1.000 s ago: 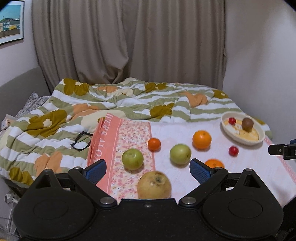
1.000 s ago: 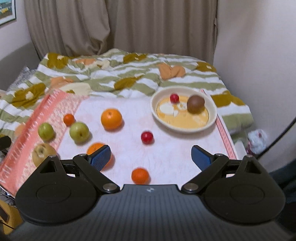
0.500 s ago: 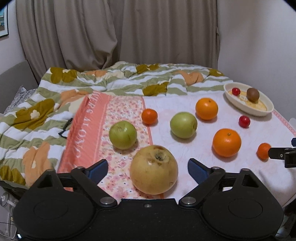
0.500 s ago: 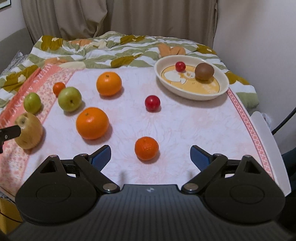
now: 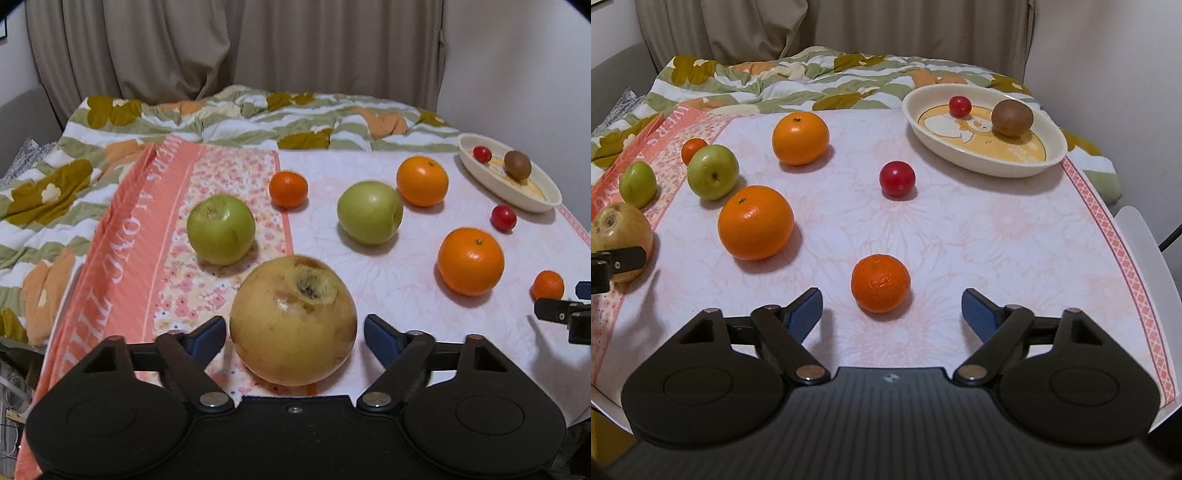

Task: Organize fruits
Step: 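Grasp the large yellow pear with the left tool while the right tool grasps a mandarin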

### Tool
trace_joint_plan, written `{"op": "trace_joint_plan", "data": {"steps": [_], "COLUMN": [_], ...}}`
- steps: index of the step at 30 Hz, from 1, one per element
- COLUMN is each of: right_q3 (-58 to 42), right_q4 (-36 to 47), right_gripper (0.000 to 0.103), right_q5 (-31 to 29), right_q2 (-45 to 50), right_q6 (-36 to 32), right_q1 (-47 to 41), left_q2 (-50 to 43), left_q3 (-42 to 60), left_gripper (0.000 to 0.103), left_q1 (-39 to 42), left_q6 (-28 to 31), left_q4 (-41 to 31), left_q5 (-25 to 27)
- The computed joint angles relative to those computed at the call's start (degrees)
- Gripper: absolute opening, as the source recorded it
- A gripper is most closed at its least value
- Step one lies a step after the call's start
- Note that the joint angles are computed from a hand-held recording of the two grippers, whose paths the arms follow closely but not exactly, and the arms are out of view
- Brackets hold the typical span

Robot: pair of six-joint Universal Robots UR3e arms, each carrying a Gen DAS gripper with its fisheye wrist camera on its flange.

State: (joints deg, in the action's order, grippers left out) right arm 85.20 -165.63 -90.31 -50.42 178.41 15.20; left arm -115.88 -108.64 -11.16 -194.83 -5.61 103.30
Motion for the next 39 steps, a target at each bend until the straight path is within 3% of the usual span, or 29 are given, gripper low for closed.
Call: {"op": "trace_joint_plan", "data": {"steps": [13, 21, 24, 25, 39], "right_q3": [-2.2, -3.2, -3.6, -3.8, -2.3], "right_q4": [0.5, -0.1, 0.0, 0.4, -0.3], "right_gripper": [0.076, 0.072, 0.061, 0.051, 0.051], "right_q5": [2.5, 2.6, 2.6, 3.1, 2.4], "right_q2": [1.7, 2.9, 3.2, 3.2, 1.1], "right_q6": [-0.9, -1.1, -1.5, -1.8, -1.3], "right_q1": [-0.6, -0.5, -0.5, -0.6, 0.8], "left_q2": [-0.5, 0.6, 1.2, 1.4, 4.7], "left_q3": [0.0, -2.3, -3.5, -3.7, -10.4], "left_gripper": [0.077, 0.076, 0.076, 0.076, 0.076], "left_q1": [-0.2, -0.1, 0.0, -0.1, -0.8], "left_q6": [-0.2, 0.2, 0.4, 0.4, 0.3], "left_q4": [0.1, 1.7, 2.5, 2.6, 8.5], "left_q5": [0.4, -0.2, -0.6, -0.5, -1.6]}}
